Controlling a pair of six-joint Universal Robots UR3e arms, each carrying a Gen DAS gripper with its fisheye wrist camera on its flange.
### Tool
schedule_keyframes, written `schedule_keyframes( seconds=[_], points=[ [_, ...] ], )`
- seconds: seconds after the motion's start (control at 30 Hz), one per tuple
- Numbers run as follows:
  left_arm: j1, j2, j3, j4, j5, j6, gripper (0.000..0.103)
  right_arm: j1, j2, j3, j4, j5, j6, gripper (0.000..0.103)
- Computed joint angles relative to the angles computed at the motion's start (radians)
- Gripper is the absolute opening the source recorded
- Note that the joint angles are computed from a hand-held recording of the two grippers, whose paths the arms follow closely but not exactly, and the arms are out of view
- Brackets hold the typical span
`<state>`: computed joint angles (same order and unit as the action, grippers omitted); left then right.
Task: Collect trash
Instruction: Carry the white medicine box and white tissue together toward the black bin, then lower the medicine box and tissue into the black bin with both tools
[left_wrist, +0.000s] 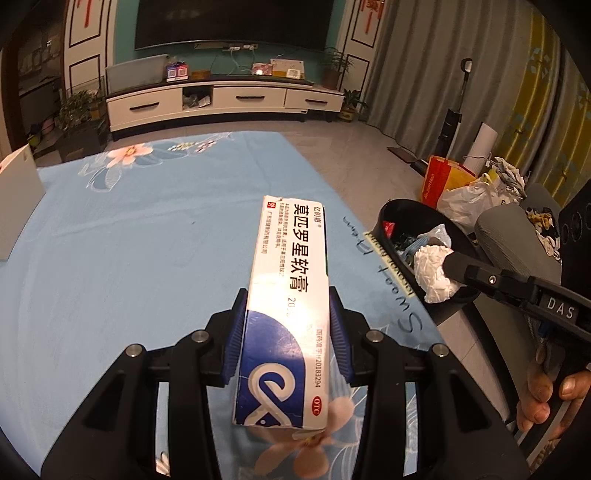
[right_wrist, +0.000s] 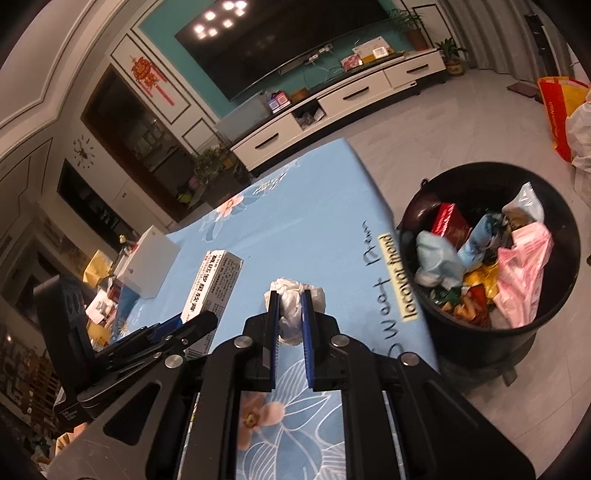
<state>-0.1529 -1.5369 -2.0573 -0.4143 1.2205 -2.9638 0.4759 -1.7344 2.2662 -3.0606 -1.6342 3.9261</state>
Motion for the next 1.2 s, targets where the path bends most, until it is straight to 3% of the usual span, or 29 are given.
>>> schedule_keyframes(
  seconds=[0.87,1.0,1.2],
  points=[
    [-0.266,-0.302,0.397,-0.036,0.104,-0.062,0.043,-0.307,-0.273,0.234,-0.025,0.139,-0.084,0.012],
    [-0.297,-0.34,0.444,-0.043,0.114,-0.068,0.043,-0.353,-0.347,0.257,0.032,0.145,-0.098,0.012],
    [-0.333,-0.4,0.517,-0.051,0.104,-0.066,0.043,-0.532,-0.559,0.333,0.197,0.253,-0.156,0.012]
  ],
)
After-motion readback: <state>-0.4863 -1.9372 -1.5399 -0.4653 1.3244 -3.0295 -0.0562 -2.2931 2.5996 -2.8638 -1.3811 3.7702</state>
